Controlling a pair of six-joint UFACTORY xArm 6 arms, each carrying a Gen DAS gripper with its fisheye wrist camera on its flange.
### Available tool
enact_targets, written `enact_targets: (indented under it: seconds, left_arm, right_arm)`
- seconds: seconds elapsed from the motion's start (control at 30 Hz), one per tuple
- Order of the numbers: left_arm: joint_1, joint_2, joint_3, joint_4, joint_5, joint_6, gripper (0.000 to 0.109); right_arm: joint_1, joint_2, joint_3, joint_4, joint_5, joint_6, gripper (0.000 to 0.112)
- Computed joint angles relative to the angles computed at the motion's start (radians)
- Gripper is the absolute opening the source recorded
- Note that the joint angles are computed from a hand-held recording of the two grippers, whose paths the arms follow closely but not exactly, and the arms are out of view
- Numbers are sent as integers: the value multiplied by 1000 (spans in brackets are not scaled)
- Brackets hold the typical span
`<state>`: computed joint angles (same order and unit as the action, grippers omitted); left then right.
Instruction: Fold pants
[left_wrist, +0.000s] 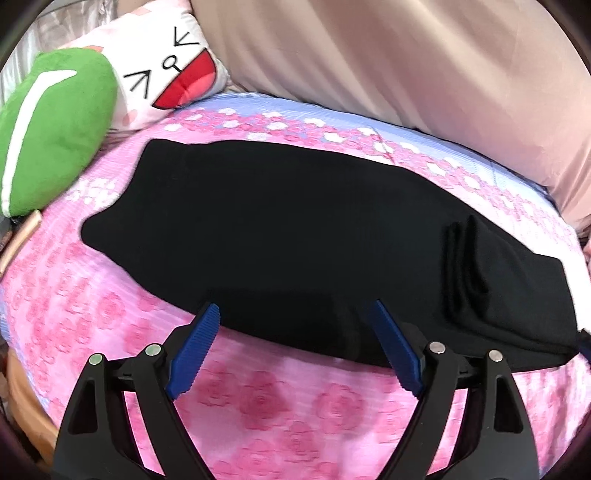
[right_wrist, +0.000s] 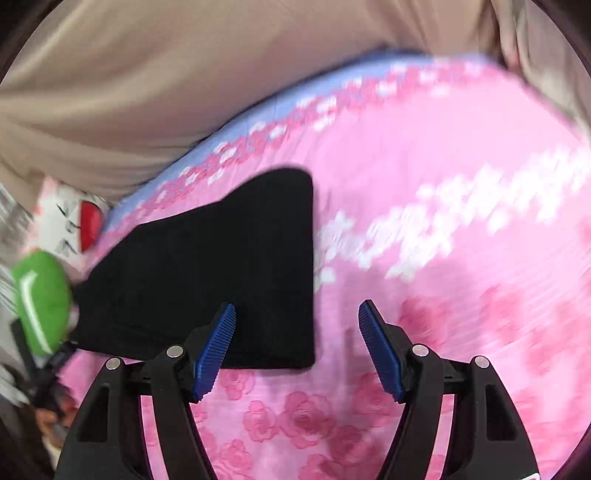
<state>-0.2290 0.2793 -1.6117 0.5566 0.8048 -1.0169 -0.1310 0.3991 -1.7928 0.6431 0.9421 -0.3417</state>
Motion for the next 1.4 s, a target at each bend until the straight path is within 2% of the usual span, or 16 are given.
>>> enact_targets:
  seconds: [0.1,0.13,0.17,0.2,0.23,0.37,0.5,0.8,0.87,0.93,0.97,1.1,1.17,1.23,1.3,1.4]
  left_arm:
    - [-6,11,-19,-43,-1,26,82]
    - [-10,11,-22,-42,6,25,82]
    - [-14,8,-21,-30,19,15,82]
    - [-17,4,-22,-19,34,6,82]
    - [-17,0,-19,-14,46,0,82]
    - [-16,-16,-14,6,87,-22,82]
    - [-21,-27,-15,32,115,-38,82]
    - [-46,6,-62,26,128,-3,82]
    - [-53,27,-83,20,126,13,82]
    - [-59,58,-114,11,129,29,82]
    - [-62,88,-148,-6,142,47,82]
    - [-72,130,-199,-12,156,54,82]
    - [-78,140,-213,-10,158,59,82]
    - [-83,143,-217,-10,155,59,82]
    - [-88,137,-209,-8,154,55,82]
    - [-92,105,-169,14,153,46,83]
  right_arm:
    - [2,49,-36,127,82,-44,69]
    - [11,47,-24,134,58,-49,69]
    - [26,37,-1,126,7,-69,63]
    - [41,33,14,109,-25,-92,32]
    - [41,43,3,133,-14,-97,28]
    - [30,46,-19,187,-13,-129,20]
    - [20,32,-18,102,-45,-143,19]
    - [-78,-45,48,2,-128,-141,18]
    - [-114,-41,42,-36,-105,-142,19]
    - [-133,-18,24,-110,-74,-123,31]
    - [-126,-30,48,-177,-110,-86,44]
    - [-66,-227,294,-200,-425,-140,58]
    - [-20,-271,319,-46,-393,-319,63]
    - [54,-270,303,-4,-264,-441,63]
    - [129,-244,297,-12,-219,-499,62]
    - [216,-200,304,-122,-277,-485,60]
